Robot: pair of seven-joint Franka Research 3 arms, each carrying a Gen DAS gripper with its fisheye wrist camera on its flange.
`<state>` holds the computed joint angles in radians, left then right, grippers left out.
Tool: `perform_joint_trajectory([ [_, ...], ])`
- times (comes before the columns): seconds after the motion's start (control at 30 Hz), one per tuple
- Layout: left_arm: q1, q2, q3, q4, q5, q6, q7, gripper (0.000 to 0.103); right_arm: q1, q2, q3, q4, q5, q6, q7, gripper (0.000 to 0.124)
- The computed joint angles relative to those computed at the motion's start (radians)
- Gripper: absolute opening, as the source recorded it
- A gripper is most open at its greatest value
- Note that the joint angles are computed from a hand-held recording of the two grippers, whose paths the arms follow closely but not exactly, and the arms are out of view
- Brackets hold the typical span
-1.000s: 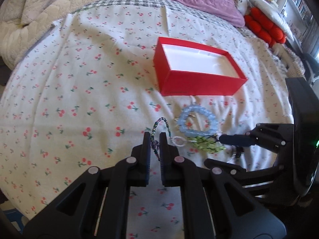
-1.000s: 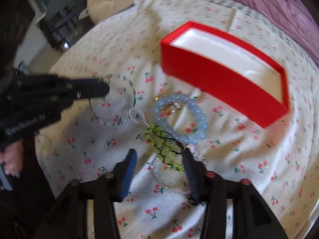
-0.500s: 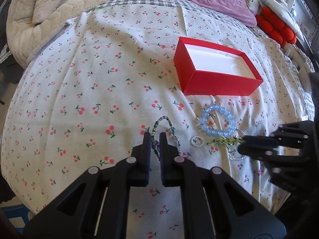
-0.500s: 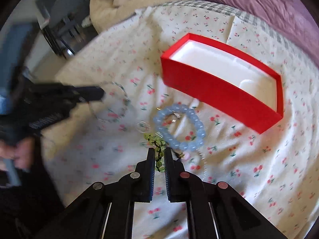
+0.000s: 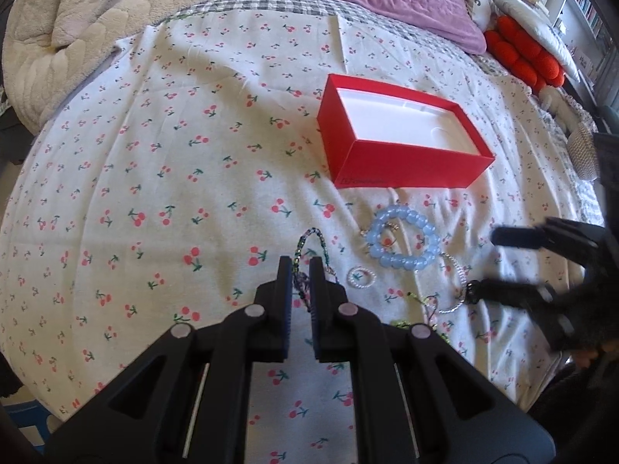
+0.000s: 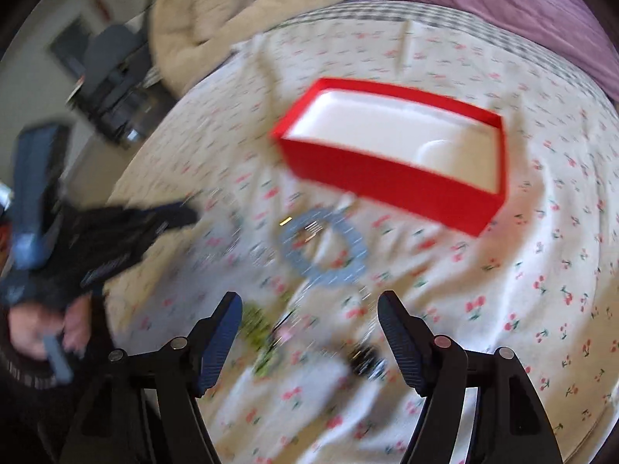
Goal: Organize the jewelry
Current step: 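Grasp the light blue bead bracelet with the right gripper while the left gripper holds its bracelet, then carry both bracelets into the red box and open both grippers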
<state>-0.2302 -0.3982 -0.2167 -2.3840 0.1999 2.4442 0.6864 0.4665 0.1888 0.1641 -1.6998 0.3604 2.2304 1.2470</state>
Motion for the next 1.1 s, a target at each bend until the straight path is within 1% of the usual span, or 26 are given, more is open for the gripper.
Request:
perform_joint_trajectory([
  [0.03, -0.001, 0.003, 0.001, 0.002, -0.002, 0.001, 0.002, 0.009, 0.007, 0.019, -0.005, 0.016, -0.023, 0.009, 0.033, 0.069],
  [0.07, -0.001, 0.006, 0.001, 0.004, -0.002, 0.000, 0.002, 0.009, 0.012, 0.039, -0.008, 0.032, -0.042, 0.013, 0.058, 0.059],
  [0.13, 0.002, 0.015, -0.003, 0.013, 0.006, -0.008, 0.000, 0.009, 0.020, 0.061, -0.013, 0.053, -0.080, 0.000, 0.080, 0.052],
  [0.2, 0.003, 0.021, -0.003, 0.017, 0.009, -0.013, -0.002, 0.009, 0.038, 0.095, -0.019, 0.080, -0.136, 0.010, 0.115, 0.045],
  [0.27, 0.002, 0.024, -0.003, 0.019, 0.009, -0.014, 0.001, 0.009, 0.047, 0.127, -0.023, 0.107, -0.163, 0.017, 0.146, 0.039],
  [0.37, 0.002, 0.026, -0.002, 0.019, 0.011, -0.016, 0.007, 0.009, 0.055, 0.148, -0.022, 0.117, -0.182, 0.028, 0.157, 0.032],
  [0.4, 0.003, 0.029, -0.002, 0.021, 0.013, -0.018, 0.006, 0.009, 0.061, 0.157, -0.024, 0.122, -0.196, 0.029, 0.165, 0.029],
  [0.47, 0.004, 0.035, -0.003, 0.025, 0.015, -0.023, 0.004, 0.009, 0.080, 0.172, -0.032, 0.126, -0.243, 0.037, 0.186, 0.027],
  [0.5, 0.005, 0.038, -0.003, 0.027, 0.016, -0.024, 0.002, 0.009, 0.090, 0.167, -0.035, 0.110, -0.269, 0.061, 0.189, 0.024],
  [0.57, 0.005, 0.042, -0.002, 0.029, 0.017, -0.024, 0.005, 0.009, 0.089, 0.157, -0.027, 0.095, -0.274, 0.071, 0.170, 0.012],
  [0.73, 0.002, 0.029, -0.011, 0.033, 0.034, -0.021, 0.010, 0.009, 0.074, 0.111, -0.015, 0.057, -0.237, 0.078, 0.149, 0.011],
  [0.93, -0.002, 0.013, -0.020, 0.039, 0.051, -0.021, 0.001, 0.009, 0.041, 0.024, 0.010, 0.002, -0.114, 0.133, 0.073, 0.011],
  [1.0, -0.006, 0.009, -0.020, 0.042, 0.049, -0.017, 0.000, 0.009, 0.033, -0.005, 0.013, -0.016, -0.075, 0.141, 0.059, 0.011],
  [1.1, -0.014, 0.004, -0.027, 0.053, 0.057, -0.010, 0.004, 0.009, 0.030, -0.044, 0.010, -0.045, -0.055, 0.150, 0.063, 0.011],
])
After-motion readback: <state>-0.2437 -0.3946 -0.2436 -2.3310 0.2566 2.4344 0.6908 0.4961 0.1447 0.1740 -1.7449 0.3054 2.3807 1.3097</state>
